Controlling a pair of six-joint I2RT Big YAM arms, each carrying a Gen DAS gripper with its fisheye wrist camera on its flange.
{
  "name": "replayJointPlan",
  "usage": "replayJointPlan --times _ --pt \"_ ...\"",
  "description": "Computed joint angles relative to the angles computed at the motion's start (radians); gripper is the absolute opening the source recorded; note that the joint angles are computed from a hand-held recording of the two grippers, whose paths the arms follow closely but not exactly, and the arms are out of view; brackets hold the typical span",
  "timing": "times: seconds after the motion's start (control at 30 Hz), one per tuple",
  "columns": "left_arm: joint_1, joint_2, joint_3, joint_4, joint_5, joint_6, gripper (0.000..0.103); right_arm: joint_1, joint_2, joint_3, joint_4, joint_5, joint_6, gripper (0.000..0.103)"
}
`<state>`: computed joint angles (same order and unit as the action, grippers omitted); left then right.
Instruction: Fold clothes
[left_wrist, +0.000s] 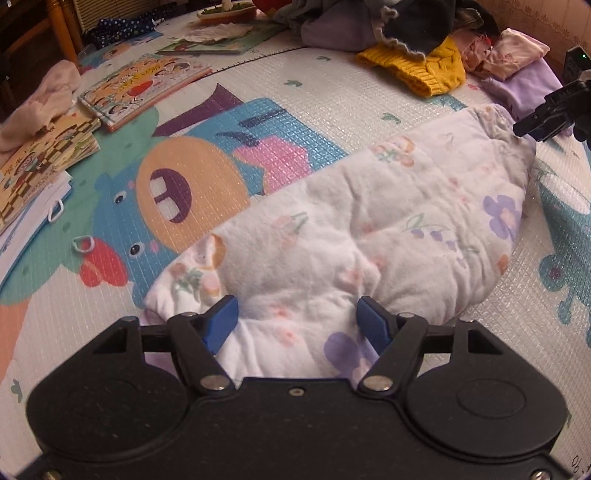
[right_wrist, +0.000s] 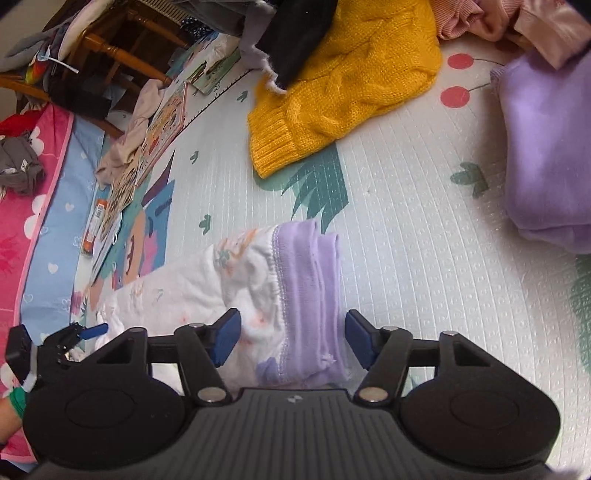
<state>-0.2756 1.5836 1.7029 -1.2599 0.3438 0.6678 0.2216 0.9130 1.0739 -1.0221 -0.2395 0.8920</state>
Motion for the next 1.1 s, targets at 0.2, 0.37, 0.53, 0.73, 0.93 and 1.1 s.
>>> replayJointPlan --times 0.2,0.37,0.53,0.73,0.93,1.1 --pt "0.001 -0.001 0.001 -0.004 -0.001 -0.003 0.073 -0.043 -0.032 -0.064 0.103 -0.098 0.208 0.061" --pt "-0.001 0.004 0.006 -0.009 -0.005 -0.011 0.073 -0.029 -0.025 -0.064 0.105 -0.072 0.204 0.047" --pt "-0.003 0.018 0.027 -0.043 -0.01 -0.031 0.073 0.015 -0.007 -0.041 0.103 -0.03 0.141 0.018" --pt "-0.009 0.025 0.057 -0.166 0.038 -0.005 0.073 0.012 -0.097 -0.033 0.026 -0.058 0.101 0.016" --pt "-0.046 -0.08 -0.017 -0.066 0.133 -0.024 0.056 -0.039 -0.176 -0.014 -0.095 -0.126 0.01 0.016" --pt "-0.125 -0.089 -0.02 -0.031 0.174 -0.035 0.055 -0.055 -0.169 0.021 -0.044 -0.179 -0.035 0.016"
